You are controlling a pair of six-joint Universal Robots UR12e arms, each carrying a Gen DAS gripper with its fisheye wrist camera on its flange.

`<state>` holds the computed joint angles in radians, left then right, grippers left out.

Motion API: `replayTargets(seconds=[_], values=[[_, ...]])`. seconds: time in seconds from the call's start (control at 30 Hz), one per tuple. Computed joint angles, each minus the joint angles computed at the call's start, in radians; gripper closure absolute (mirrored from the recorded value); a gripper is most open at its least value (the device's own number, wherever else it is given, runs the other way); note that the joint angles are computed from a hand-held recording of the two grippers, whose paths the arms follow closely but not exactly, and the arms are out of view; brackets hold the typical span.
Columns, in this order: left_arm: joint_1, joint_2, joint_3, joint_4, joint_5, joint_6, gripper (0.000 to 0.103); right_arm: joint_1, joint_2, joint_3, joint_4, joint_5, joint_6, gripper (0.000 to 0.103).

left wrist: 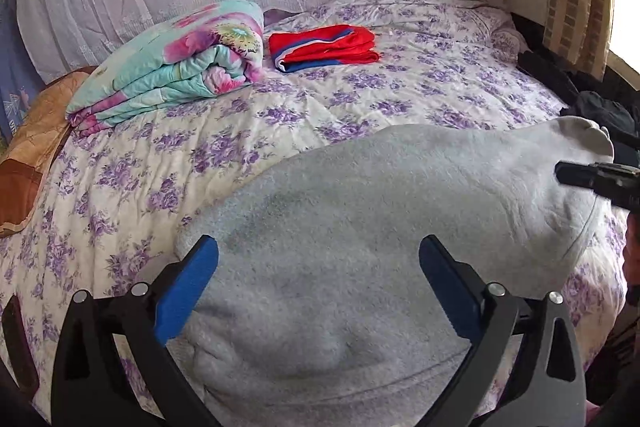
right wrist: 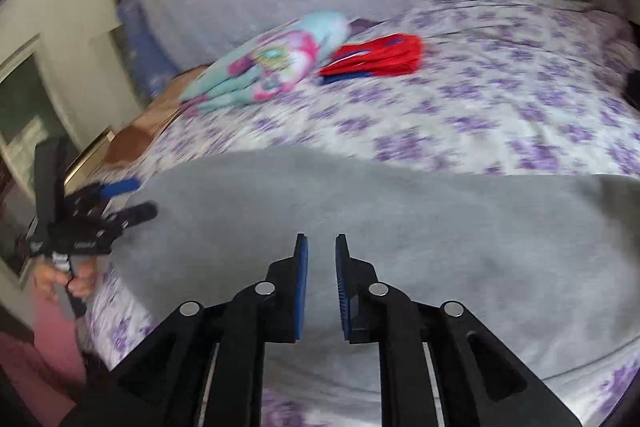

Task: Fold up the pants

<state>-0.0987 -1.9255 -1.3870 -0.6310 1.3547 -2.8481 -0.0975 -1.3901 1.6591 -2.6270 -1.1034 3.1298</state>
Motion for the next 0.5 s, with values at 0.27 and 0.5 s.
replayTargets(seconds=[0.27,0.5], values=[[-0.013,0.026,-0.09,0.047,0.133,0.102,0.005,-0.059,-0.043,0.076,0.06,-0.042,0.049,0.103],[-0.034,0.01,-0.044,-0.002,0.204,0.068,0.005,-0.177,-0.137,0.221,-0.107,-0.09,0.335,0.103]])
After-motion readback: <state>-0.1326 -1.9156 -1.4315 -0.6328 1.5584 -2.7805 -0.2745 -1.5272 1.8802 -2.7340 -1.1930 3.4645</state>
